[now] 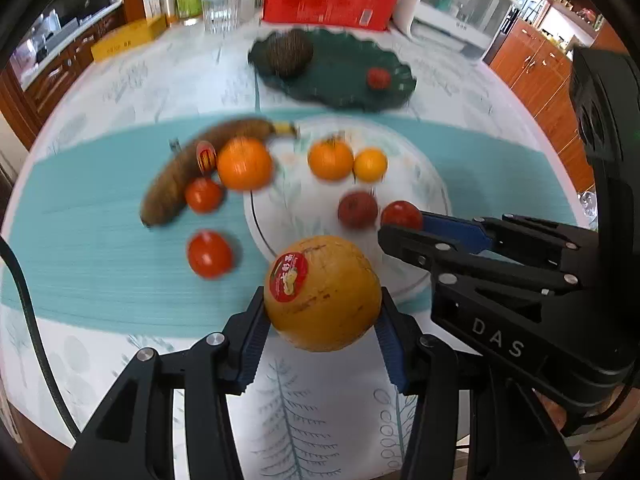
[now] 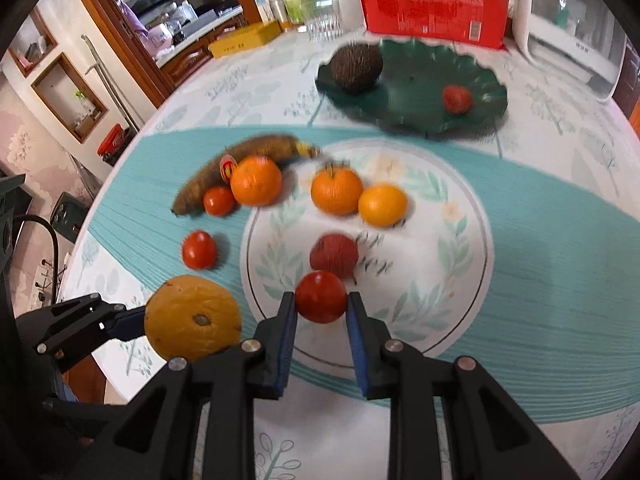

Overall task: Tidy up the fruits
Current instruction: 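Carry the grapefruit in the left tool and the cherry tomato in the right tool to the green plate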

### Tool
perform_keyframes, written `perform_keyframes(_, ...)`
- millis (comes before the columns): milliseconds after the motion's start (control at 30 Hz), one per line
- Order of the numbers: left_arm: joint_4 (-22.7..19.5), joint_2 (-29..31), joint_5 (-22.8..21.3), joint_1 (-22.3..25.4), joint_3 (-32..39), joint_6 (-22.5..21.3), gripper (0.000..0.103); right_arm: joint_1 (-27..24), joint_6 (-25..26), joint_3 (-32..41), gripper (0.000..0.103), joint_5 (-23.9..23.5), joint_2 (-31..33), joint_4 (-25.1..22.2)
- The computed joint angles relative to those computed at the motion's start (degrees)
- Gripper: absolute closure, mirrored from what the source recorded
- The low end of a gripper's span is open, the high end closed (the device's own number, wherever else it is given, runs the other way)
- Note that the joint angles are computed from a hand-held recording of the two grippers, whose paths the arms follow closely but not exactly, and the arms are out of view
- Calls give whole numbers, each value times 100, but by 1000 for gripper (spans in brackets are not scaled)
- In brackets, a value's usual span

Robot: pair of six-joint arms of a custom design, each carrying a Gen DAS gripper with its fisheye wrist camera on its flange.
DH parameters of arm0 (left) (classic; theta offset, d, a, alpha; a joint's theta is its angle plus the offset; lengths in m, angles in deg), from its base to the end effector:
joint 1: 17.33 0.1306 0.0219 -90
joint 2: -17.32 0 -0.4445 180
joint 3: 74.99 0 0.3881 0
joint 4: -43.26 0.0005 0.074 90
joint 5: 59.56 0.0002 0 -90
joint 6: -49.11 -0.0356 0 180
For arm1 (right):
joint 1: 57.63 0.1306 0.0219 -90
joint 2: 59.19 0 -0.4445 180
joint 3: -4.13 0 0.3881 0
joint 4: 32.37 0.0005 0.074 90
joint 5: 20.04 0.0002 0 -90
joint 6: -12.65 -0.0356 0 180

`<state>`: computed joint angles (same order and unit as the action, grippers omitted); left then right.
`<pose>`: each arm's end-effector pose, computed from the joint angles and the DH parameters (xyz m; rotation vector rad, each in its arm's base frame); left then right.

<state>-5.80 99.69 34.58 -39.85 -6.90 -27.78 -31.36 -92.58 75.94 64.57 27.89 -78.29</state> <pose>0.3572 -0.1514 0.3775 0.2450 2.6948 -0.2893 0.3809 0.1912 0.3763 -0.2902 2.6656 0.3620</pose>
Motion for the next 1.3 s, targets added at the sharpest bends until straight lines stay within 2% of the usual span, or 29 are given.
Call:
perform_keyframes(233, -145, 80, -143, 194, 686, -392, 54, -177, 29, 570, 78, 237, -31, -27)
perform_keyframes(400, -214, 382, -134, 383, 1333, -590, 54, -305, 138, 1062, 78, 505, 122, -111)
perform_keyframes(700, -269, 1273, -92, 659, 2830, -777, 54, -695, 419, 1991, 78, 981, 623, -144)
perform_keyframes(900, -400, 2027, -99, 651, 3875, -802, 54, -978, 499, 2624, 78, 1304, 1160, -203)
perform_keyframes(1100, -668, 2775, 23, 565, 4571, -785, 54, -1230, 392, 2874, 78, 1119, 1595, -229)
perform_keyframes(1300, -926, 3505, 137, 440, 5021, -841, 54, -1321, 236, 2748, 78, 844, 1945, -330)
